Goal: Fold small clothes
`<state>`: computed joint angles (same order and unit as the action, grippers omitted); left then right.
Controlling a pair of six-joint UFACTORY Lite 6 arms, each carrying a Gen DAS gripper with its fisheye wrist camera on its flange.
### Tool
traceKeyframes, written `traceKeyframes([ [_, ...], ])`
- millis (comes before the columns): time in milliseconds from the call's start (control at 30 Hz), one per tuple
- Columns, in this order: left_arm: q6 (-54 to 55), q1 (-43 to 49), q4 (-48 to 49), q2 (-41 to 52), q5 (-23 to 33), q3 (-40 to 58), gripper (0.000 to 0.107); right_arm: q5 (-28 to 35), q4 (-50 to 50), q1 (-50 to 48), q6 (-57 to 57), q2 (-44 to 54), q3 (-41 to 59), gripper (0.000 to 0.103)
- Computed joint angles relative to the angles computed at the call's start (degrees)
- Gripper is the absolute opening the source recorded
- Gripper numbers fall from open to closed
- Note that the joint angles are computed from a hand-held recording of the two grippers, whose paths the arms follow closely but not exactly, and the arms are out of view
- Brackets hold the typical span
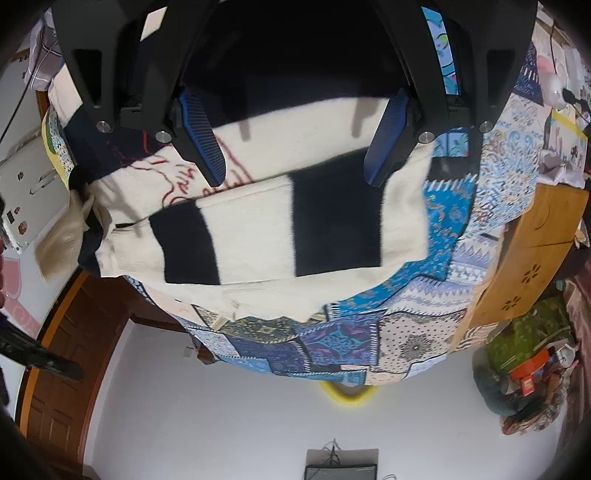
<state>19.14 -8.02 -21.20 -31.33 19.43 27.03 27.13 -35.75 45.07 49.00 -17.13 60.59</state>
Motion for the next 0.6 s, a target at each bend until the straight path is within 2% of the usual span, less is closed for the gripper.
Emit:
traceKeyframes([
  [67,3.01,2.18,-1.71,-0.84,1.02,-0.43,0.077,-2.71,0.89,0.5,0.92,3.11,-0.51,0.0],
  [200,7.99,5.66,-4.62,-1.22,2.25,-0.78,0.077,-3.49,2.07,0.63,2.21,0.65,-6.55,0.003],
  [267,8.53,6.07,-5.08,-0.93,2.24,-0.7,0.077,-1.87,3.64,-0.29,0.39,-2.93,-9.98,0.013],
  [333,9.11,5.99,-6.3,-0.19,2.27,-0.39,0.077,1.0,3.73,-0.69,0.0,-8.82,-14.85,0.037],
  [367,8.64,5.63,-6.28,-0.05,2.11,-0.38,0.077,2.32,4.97,-0.83,-1.34,-10.86,-15.88,0.041],
  [467,3.68,2.72,-2.96,-0.33,1.47,-0.41,0.077,6.36,7.71,-0.93,-4.19,-17.8,-21.18,0.042],
  [600,-9.66,-4.02,7.15,-0.64,0.51,0.15,0.077,11.32,10.07,-1.27,-2.62,-29.08,-30.26,0.048],
])
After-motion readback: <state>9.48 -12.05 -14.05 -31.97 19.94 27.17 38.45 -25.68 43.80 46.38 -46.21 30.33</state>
